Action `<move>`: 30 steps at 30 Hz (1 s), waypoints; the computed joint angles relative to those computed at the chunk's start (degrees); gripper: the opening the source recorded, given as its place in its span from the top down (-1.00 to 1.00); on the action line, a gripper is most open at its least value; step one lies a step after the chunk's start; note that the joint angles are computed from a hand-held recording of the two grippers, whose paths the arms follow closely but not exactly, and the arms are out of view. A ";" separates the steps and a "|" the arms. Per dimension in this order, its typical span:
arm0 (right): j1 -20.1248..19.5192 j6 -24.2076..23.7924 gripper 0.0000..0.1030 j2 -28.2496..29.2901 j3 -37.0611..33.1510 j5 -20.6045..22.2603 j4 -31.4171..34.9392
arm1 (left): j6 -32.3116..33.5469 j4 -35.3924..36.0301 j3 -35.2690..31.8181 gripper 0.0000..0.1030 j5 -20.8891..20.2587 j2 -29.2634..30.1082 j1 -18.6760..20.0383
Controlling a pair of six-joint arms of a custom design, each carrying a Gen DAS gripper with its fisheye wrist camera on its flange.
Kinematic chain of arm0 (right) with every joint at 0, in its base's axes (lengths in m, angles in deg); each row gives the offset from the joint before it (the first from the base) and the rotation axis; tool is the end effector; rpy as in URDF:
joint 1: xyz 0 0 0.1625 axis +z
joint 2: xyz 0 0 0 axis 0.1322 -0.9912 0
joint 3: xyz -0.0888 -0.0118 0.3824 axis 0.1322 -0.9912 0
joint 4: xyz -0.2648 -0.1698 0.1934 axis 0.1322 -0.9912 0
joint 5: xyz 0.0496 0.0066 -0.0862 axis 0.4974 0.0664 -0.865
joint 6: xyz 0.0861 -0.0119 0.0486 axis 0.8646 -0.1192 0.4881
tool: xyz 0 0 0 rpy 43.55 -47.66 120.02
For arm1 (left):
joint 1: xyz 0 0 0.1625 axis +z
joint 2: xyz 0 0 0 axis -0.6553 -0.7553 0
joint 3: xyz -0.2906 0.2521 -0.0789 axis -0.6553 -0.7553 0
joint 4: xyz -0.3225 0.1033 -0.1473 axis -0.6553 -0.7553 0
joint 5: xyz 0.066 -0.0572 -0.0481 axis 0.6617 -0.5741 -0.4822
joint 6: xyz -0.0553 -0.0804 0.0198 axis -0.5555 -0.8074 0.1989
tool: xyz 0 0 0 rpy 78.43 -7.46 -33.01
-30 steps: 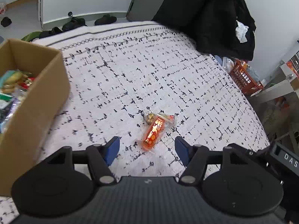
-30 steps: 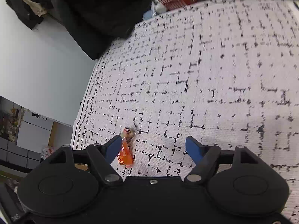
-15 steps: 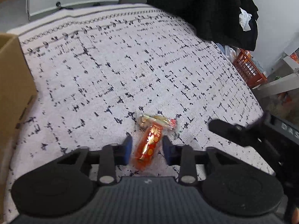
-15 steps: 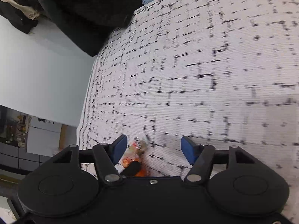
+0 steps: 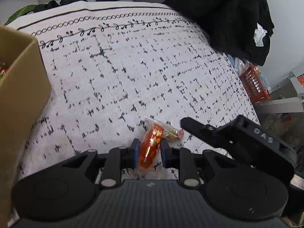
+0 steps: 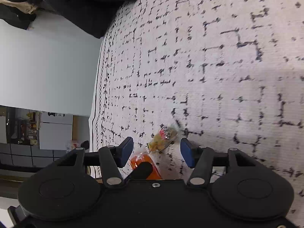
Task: Organize snacks
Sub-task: 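Grasp the orange candy with the left tool while the right tool grasps a small clear candy, then carry both candies into the cardboard box and open both tools to release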
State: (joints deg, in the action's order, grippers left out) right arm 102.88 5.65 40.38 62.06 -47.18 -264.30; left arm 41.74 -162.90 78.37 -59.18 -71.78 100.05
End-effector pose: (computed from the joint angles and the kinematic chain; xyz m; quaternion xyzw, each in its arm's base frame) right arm 0.2735 -0.5095 0.0804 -0.3702 -0.8205 0.4355 0.0026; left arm -0.1654 -0.5949 0.2357 0.1623 0.9737 -0.0965 0.1275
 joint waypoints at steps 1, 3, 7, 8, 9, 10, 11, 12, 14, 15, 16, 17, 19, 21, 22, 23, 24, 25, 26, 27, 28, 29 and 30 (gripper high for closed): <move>-0.03 0.08 -0.08 0.25 -0.60 0.10 0.50 | 0.39 -0.03 -0.35 0.57 0.05 0.18 0.08; -0.11 0.47 -0.08 0.76 -1.87 -0.27 2.11 | -0.19 1.12 -1.84 0.57 -0.48 0.82 0.66; -0.23 0.46 -0.05 1.91 -3.86 -1.61 3.88 | 0.19 1.95 -4.07 0.57 -0.07 1.94 1.30; -0.16 0.27 -0.05 2.16 -4.49 -2.13 4.29 | 0.37 2.21 -4.74 0.57 -0.01 2.22 1.49; -0.08 0.14 -0.04 2.24 -4.96 -2.68 4.70 | 0.50 2.45 -5.19 0.57 0.08 2.36 1.60; 0.11 0.17 -0.02 2.24 -5.32 -3.41 5.36 | 0.51 2.87 -5.82 0.57 0.29 2.54 1.78; 0.19 0.35 -0.01 2.39 -6.10 -4.09 6.54 | 0.37 3.30 -6.37 0.57 0.56 2.71 1.87; 0.27 0.75 0.02 2.46 -6.77 -4.81 7.74 | 0.42 3.70 -6.90 0.57 0.81 2.84 1.95; 0.45 1.50 0.13 2.68 -8.25 -6.28 10.55 | 0.77 4.47 -7.74 0.57 1.19 2.92 2.06; 0.66 2.19 0.30 2.74 -9.11 -7.45 12.74 | 0.92 4.83 -8.16 0.57 1.36 2.91 2.10; 0.85 2.96 0.49 2.74 -9.89 -8.60 15.13 | 1.05 5.07 -8.45 0.57 1.55 2.86 2.11; 0.89 3.69 0.56 2.68 -10.68 -9.61 17.89 | 1.22 5.26 -8.70 0.57 1.85 2.75 2.11; 1.07 3.92 0.57 2.89 -11.18 -10.77 19.25 | 1.43 5.57 -9.00 0.57 2.24 2.46 2.10; 1.24 3.47 0.59 3.15 -11.65 -11.20 19.77 | 1.39 5.75 -9.00 0.57 2.39 1.94 2.11; 1.38 3.06 0.60 3.25 -11.68 -11.36 19.55 | 1.46 5.67 -8.86 0.57 2.45 1.55 2.09; 1.54 3.04 0.60 3.28 -11.65 -11.56 19.57 | 1.50 5.55 -8.67 0.57 2.51 1.14 2.06; 1.66 3.31 0.60 3.24 -11.64 -11.74 19.95 | 1.46 5.49 -8.47 0.57 2.56 0.70 2.02; 1.85 3.59 0.60 3.10 -11.46 -11.91 20.22 | 1.41 5.43 -8.21 0.57 2.59 0.20 1.97; 2.06 3.52 0.60 2.96 -11.24 -11.98 20.07 | 1.33 5.43 -7.92 0.57 2.64 -0.36 1.91; 2.39 3.40 0.60 2.71 -10.76 -12.11 19.68 | 1.26 5.43 -7.69 0.57 2.67 -0.86 1.87; 2.79 3.20 0.60 2.57 -10.58 -12.31 19.38 | 1.12 5.38 -7.35 0.57 2.76 -1.52 1.76; 3.31 3.13 0.60 2.53 -10.63 -12.63 19.26 | 1.04 5.34 -7.11 0.57 2.83 -2.03 1.62; 3.90 2.85 0.60 2.36 -10.42 -12.95 18.80 | 1.00 5.30 -6.89 0.57 2.88 -2.54 1.51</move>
State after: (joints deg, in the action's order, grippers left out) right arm 106.78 8.50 42.74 51.64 -60.12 -245.50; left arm 42.74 -157.59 71.47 -56.29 -74.33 101.56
